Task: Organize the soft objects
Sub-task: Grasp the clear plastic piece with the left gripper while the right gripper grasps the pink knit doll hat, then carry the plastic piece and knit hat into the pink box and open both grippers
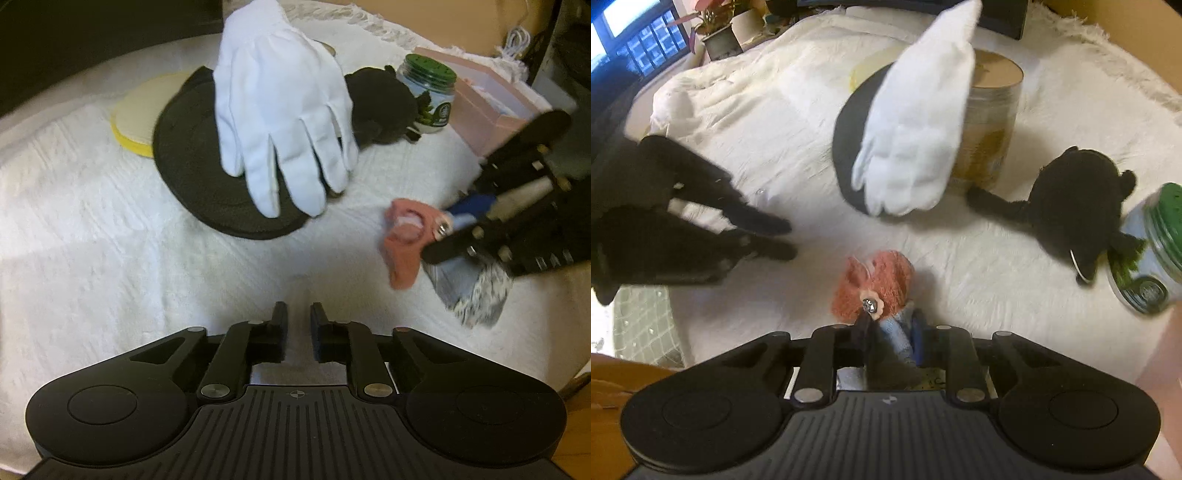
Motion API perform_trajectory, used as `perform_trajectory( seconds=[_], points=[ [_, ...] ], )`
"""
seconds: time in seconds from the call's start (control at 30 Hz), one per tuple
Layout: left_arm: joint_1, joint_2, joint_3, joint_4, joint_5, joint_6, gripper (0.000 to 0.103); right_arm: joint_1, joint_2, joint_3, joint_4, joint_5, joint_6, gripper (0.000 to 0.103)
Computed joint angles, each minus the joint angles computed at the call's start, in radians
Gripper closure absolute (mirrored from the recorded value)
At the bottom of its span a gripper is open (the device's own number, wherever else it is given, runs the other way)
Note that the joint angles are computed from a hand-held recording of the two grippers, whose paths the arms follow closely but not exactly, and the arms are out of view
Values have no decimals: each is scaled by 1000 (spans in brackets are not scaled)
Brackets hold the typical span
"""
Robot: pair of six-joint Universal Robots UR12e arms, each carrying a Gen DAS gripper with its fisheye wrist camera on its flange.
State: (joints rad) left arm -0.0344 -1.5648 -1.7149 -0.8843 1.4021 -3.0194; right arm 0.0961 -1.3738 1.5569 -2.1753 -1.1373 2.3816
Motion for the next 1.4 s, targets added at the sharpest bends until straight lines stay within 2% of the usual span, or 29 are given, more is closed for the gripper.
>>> perform_trajectory(
  seconds=[0.1,0.2,0.47,0.53,0.67,0.83,0.97,1.07,1.23,1.33,1.37,1.4],
  points=[
    [-7,-2,3,-4,-4,15,88,-22,-34,31,-5,43,26,83],
    [-12,-3,1,4,-20,28,88,-47,-60,61,-45,54,78,83],
    [-26,-4,9,-23,-186,72,88,-144,-132,159,-169,6,338,83],
    [-39,-21,32,-25,-221,81,88,-171,-153,184,-198,0,383,83],
    [-63,-73,107,-14,-342,101,88,-220,-196,220,-267,-12,458,83],
    [-107,-176,250,51,-450,96,88,-260,-220,215,-394,-26,538,83],
    [-138,-278,390,130,-491,16,88,-270,-192,157,-484,-73,581,83],
    [-157,-347,491,136,-483,-64,88,-275,-147,94,-527,-106,614,83],
    [-185,-458,649,63,-457,-123,88,-279,-51,-28,-531,-117,673,83],
    [-196,-527,720,32,-445,-211,88,-273,4,-91,-517,-151,693,83],
    [-200,-550,754,-35,-425,-217,87,-275,19,-108,-496,-148,699,83],
    [-207,-575,794,-121,-388,-186,87,-275,34,-122,-473,-146,708,83]
  ],
)
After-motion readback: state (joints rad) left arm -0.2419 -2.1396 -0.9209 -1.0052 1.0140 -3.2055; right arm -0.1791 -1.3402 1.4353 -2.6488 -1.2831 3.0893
